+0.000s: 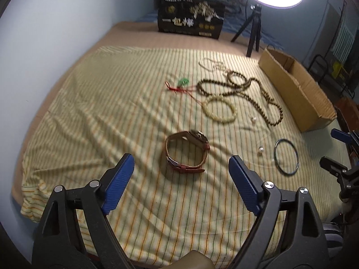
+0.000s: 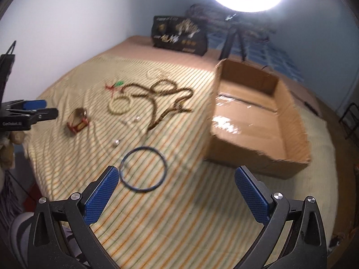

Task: Organize jewelry
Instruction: 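Grasp the blue bangle with the right tool while the left tool grasps the brown-strap watch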

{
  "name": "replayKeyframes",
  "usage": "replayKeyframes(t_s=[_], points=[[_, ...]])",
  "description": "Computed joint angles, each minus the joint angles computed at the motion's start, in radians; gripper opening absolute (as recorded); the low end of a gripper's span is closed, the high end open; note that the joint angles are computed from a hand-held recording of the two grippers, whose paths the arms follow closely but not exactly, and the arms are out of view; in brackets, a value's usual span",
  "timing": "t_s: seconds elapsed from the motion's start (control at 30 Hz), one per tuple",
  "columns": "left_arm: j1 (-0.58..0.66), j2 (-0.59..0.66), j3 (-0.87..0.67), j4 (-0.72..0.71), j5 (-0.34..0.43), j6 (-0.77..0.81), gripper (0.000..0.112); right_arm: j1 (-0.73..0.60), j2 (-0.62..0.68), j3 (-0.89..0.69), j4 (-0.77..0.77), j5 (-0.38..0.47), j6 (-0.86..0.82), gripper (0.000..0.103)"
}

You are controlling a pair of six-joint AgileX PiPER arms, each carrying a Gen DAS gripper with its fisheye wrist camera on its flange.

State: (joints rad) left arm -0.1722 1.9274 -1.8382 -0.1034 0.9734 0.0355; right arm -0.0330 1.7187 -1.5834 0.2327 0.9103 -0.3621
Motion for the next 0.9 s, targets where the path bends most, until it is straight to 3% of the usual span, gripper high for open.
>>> replayKeyframes(t_s=[0.33, 0.67, 0.9], points=[[-0.022, 0.148, -0.17, 0.02, 0.096, -0.035, 0.088, 0.055, 0.116, -0.067, -0.018, 0.04, -0.027, 0.103], [-0.015, 0.233, -0.256, 0.029, 0.142, -0.062, 0.088, 0.095, 0.205, -0.129, -0.032, 0.066, -0.034, 0.103], [-0.02, 0.26, -0.285, 0.022, 0.154, -0.073, 0.068, 0.107, 0.249, -0.156, -0.047, 0.084, -0.03, 0.103]])
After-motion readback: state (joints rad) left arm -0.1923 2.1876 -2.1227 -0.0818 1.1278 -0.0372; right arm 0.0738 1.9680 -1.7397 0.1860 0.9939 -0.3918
